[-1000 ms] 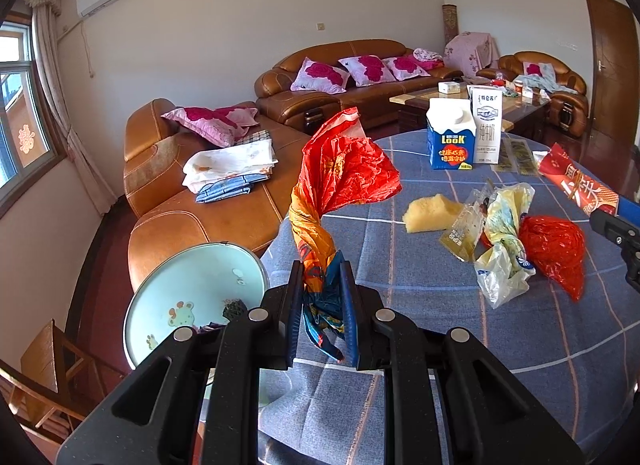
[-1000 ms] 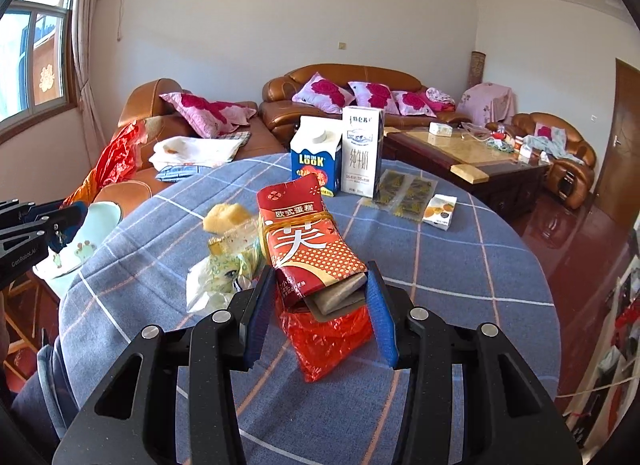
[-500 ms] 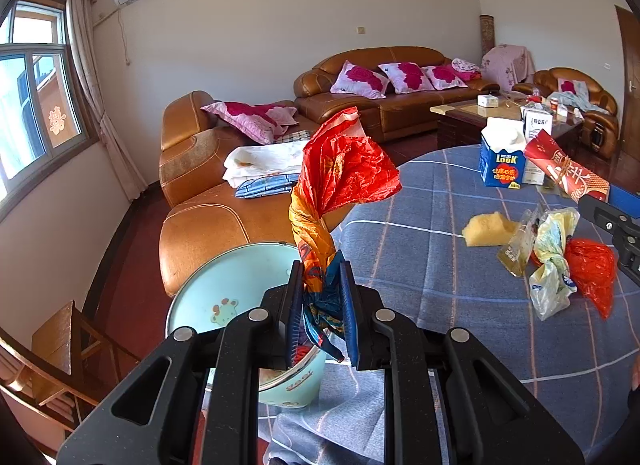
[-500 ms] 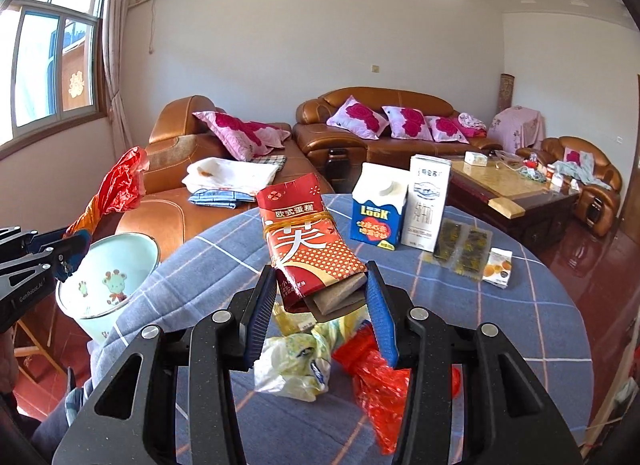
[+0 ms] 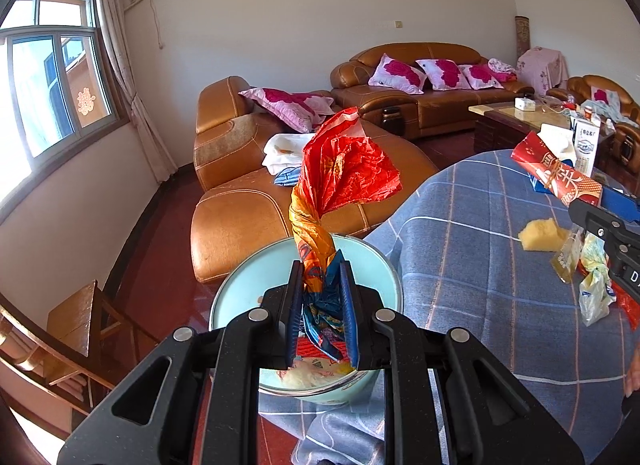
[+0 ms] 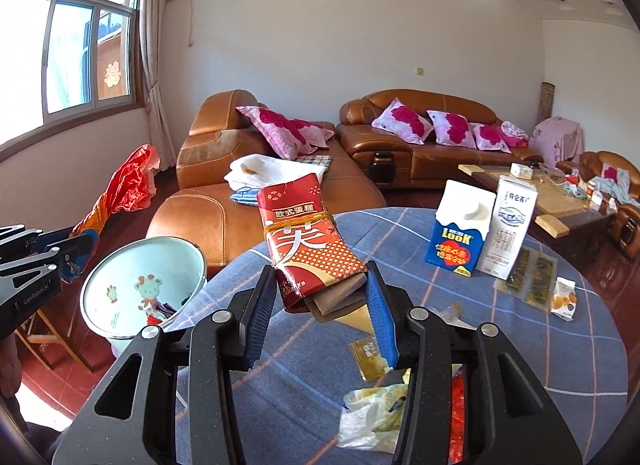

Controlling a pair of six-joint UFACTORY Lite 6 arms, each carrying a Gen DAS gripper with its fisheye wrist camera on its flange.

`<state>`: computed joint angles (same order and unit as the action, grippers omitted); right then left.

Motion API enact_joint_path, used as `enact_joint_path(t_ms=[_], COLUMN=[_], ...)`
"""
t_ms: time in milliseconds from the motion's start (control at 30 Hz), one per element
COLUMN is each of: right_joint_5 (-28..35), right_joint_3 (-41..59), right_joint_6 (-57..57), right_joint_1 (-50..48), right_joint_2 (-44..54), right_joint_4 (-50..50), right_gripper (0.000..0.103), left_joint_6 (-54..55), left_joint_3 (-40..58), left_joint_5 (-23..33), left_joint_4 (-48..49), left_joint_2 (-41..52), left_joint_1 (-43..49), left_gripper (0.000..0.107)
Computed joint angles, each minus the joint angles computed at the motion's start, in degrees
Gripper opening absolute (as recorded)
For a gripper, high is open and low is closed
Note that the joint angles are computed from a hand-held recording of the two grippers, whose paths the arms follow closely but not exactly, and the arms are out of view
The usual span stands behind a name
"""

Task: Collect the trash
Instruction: 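Carry the orange-red wrapper and red snack package over the blue bin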

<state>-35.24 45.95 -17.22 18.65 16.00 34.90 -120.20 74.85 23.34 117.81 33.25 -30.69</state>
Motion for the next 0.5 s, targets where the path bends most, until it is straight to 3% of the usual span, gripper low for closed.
enact_joint_path(t_ms=[500], right_joint_5=[6.06], right_joint_3=[17.28], right_joint_6=[-0.26], right_joint_1=[1.78], right_joint_2=[13.93], right_joint_4=[-5.20], right_gripper=[0.045], left_joint_6=[9.62], left_joint_3=[2.47], left_joint_5=[1.55], left_joint_4=[-9.80], left_joint_2=[1.98], left_joint_1=[2.63], left_gripper=[0.018])
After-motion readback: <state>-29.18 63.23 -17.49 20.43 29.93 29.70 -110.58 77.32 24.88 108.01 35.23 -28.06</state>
